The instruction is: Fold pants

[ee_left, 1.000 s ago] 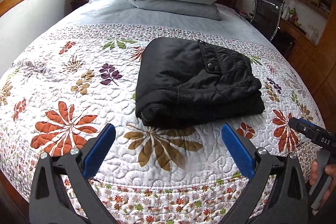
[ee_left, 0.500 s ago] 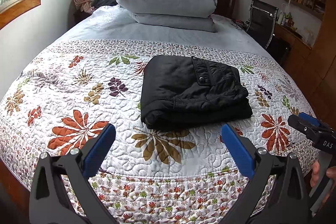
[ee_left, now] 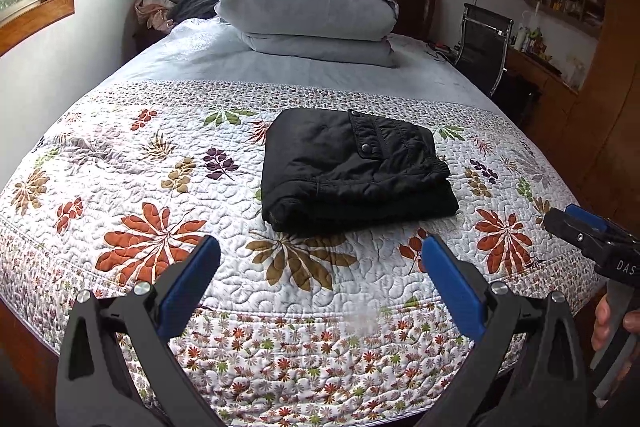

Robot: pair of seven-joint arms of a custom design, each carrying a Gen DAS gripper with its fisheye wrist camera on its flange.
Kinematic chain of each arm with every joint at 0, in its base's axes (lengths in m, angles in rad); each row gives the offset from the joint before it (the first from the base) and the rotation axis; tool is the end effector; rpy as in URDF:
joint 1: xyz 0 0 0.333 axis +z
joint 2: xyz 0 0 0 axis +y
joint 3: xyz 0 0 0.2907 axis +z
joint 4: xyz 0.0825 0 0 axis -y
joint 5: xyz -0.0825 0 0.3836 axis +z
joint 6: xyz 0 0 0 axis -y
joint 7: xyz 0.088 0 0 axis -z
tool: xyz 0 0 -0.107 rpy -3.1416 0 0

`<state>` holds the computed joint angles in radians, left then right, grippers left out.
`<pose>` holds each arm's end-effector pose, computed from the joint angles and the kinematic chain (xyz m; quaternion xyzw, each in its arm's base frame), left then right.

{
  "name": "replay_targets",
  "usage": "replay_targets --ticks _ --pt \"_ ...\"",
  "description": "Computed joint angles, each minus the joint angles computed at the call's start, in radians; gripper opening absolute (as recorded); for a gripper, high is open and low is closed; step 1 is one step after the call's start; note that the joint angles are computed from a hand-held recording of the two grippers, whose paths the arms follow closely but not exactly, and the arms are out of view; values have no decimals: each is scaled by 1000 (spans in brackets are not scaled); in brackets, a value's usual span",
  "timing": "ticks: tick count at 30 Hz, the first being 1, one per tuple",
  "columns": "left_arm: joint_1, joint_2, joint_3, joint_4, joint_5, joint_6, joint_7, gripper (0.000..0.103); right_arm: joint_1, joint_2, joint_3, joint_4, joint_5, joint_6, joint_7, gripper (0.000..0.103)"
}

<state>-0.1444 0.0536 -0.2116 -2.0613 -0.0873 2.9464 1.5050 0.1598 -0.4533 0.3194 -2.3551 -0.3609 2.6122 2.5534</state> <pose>0.5715 -0.2044 0.4842 -0.5764 0.7098 -0.3554 0.1942 0.4135 0.2406 0.5461 -0.5726 0.7256 -0.2233 0.3093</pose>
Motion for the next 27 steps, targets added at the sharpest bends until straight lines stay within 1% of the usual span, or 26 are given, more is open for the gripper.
replay_targets --ticks 4,7,10,14,16,20,23,26,27 --pt "-6 -8 10 -5 77 1 -58 100 6 -9 2 -3 3 -4 1 99" --pt "-8 -14 12 -9 106 4 -76 100 10 -14 0 -5 11 -3 -3 99" --pt "-10 -19 9 -13 106 8 -69 100 10 -19 4 -4 10 -4 -6 99" --pt "-14 -25 17 -16 178 13 -125 100 11 -19 5 -1 14 -7 -12 99" --pt "-13 -26 18 -15 191 11 -132 100 11 -20 4 -3 17 -6 -12 99" --pt "-12 -26 16 -14 172 8 -122 100 10 -20 5 -2 18 -9 -17 99" --pt "-11 -27 18 -13 180 8 -134 100 10 -17 6 0 18 -7 -18 99" --pt "-7 -30 11 -20 83 20 -63 100 10 -15 8 1 16 -7 -17 99" --pt "-6 -29 6 -18 22 18 -14 100 10 -14 7 2 15 -8 -19 99"
